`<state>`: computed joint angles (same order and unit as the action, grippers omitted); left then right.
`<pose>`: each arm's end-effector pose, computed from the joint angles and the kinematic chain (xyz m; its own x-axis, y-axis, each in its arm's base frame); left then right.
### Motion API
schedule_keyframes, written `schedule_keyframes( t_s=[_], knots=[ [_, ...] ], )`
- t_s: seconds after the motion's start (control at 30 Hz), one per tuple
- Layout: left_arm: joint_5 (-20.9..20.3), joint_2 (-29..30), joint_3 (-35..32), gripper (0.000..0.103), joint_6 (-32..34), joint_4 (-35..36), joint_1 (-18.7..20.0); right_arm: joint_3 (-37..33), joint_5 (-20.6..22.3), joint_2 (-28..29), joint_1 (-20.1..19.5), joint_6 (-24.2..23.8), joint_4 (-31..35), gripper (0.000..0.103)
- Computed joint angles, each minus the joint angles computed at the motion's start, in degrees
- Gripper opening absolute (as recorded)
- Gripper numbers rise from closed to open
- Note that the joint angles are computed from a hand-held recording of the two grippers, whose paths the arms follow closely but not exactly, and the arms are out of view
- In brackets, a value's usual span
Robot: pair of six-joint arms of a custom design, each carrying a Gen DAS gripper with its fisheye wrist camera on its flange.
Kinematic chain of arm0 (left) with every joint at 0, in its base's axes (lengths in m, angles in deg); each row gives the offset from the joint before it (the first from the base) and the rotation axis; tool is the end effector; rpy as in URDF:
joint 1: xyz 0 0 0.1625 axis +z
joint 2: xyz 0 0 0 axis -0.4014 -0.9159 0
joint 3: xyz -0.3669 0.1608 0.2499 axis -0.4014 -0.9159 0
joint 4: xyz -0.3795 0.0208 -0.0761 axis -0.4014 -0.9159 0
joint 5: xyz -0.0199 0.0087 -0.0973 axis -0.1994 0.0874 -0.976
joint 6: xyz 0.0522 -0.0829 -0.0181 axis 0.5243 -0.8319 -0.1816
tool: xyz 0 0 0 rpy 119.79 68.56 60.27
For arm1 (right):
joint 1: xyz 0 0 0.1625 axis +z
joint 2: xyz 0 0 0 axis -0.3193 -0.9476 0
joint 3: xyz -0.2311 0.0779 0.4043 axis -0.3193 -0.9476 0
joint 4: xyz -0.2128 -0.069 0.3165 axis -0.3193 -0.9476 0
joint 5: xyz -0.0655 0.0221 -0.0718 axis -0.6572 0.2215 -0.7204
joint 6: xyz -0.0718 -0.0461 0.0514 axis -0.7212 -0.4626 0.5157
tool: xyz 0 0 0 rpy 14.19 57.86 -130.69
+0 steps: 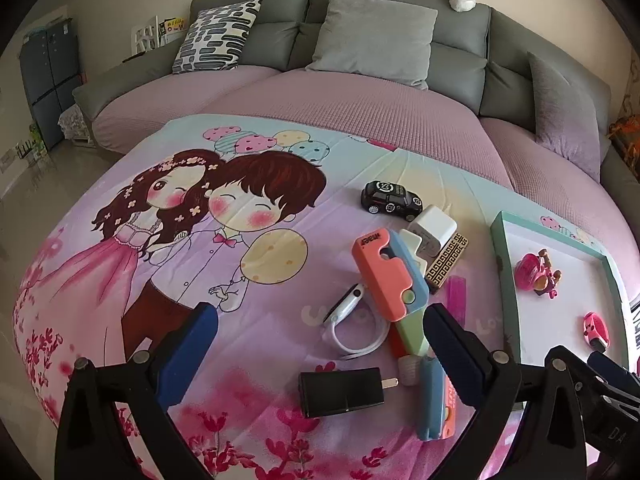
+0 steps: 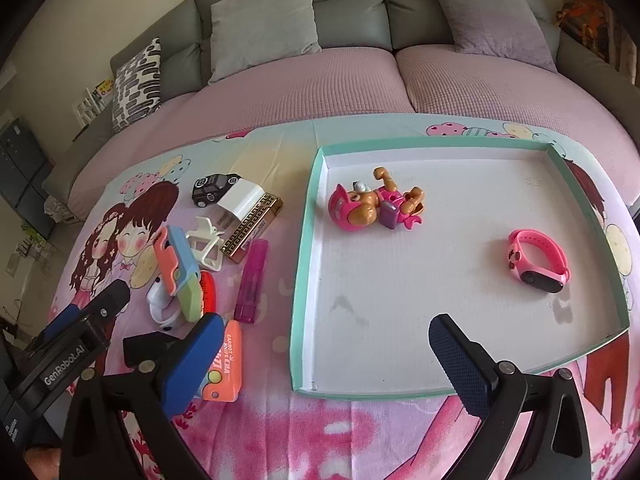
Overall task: Organize rigid objects
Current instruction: 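Grasp the black charger with the left tool while the right tool grasps the orange-blue toy knife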
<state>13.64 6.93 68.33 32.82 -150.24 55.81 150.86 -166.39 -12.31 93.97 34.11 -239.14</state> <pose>-0.3487 -0.4628 -0.0733 -0.7267 0.2298 -0.6474 0.5479 0.7624 -0.3444 -0.0069 -0.3663 0.2836 -0.7666 0.4387 0.4690 -0.0445 0.6923 -0.7202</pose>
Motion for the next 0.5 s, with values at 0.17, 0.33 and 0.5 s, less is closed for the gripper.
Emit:
schedule_keyframes(
  t_s=[0.17,0.33,0.5],
  knots=[
    [-1.4,-1.2,1.1,0.102,-0.4,-0.2,1.2,0.0,0.4,0.9,0.6,0.5,0.7,0.103],
    [-2.7,-2.8,2.2,0.102,-0.9,0.1,2.4,-0.4,0.6,2.7,2.3,-0.7,0.9,0.103],
    [-3.5,-4.4,3.4,0.102,-1.9,1.1,3.6,-1.1,0.8,5.5,4.6,-2.9,0.2,0.100]
  ],
)
